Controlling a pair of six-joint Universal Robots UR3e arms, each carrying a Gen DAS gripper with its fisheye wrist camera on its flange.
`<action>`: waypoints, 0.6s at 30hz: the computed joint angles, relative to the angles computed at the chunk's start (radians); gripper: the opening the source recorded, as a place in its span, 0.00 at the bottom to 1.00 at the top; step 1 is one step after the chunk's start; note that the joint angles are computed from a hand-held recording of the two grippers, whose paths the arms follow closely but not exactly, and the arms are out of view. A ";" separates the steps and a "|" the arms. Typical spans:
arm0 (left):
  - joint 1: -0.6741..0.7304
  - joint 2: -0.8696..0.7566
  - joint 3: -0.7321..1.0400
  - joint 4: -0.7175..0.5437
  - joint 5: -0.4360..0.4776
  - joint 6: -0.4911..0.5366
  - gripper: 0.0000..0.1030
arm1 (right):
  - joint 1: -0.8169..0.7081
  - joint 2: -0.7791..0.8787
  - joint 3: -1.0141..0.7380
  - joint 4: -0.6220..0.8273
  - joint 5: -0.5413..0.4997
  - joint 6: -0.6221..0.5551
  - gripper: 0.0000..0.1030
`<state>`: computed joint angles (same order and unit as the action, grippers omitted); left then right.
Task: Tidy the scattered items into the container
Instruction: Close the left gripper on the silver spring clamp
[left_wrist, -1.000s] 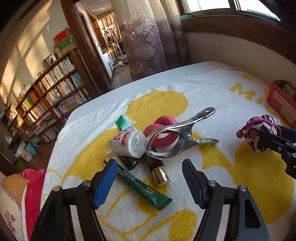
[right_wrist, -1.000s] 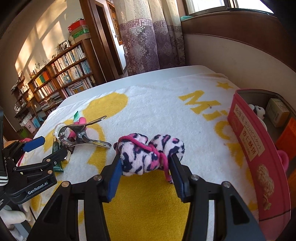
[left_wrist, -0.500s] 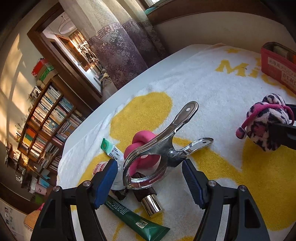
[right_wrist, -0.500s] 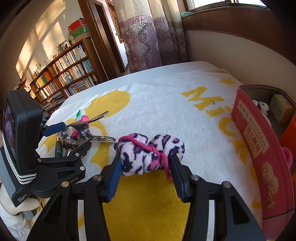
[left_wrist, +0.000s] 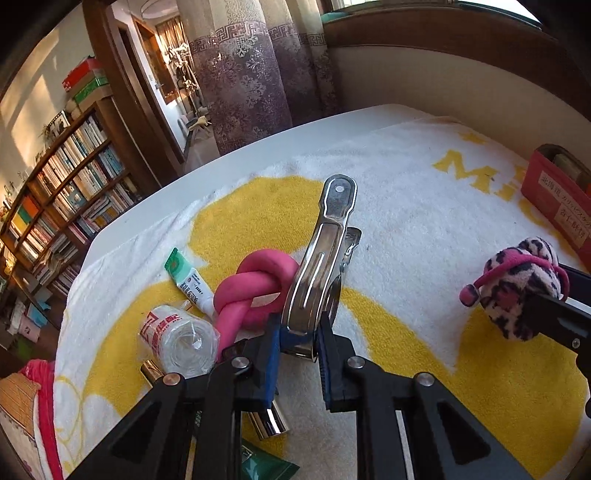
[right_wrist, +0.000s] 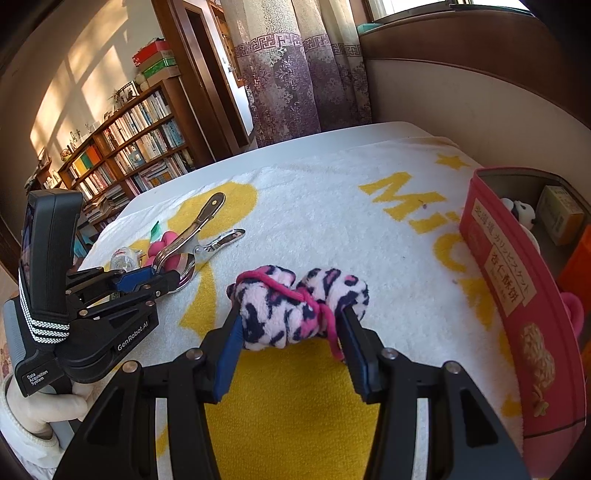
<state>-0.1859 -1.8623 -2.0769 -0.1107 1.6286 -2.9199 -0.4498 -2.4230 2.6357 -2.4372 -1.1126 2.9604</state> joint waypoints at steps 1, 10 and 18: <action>0.004 0.010 -0.009 -0.004 -0.013 -0.008 0.19 | 0.001 -0.001 0.000 -0.001 0.000 0.000 0.53; 0.030 0.213 -0.139 -0.010 -0.116 -0.093 0.19 | -0.035 -0.050 -0.003 0.052 0.032 -0.018 0.53; 0.041 0.414 -0.232 -0.073 -0.183 -0.148 0.19 | -0.079 -0.118 -0.003 0.123 0.070 -0.043 0.53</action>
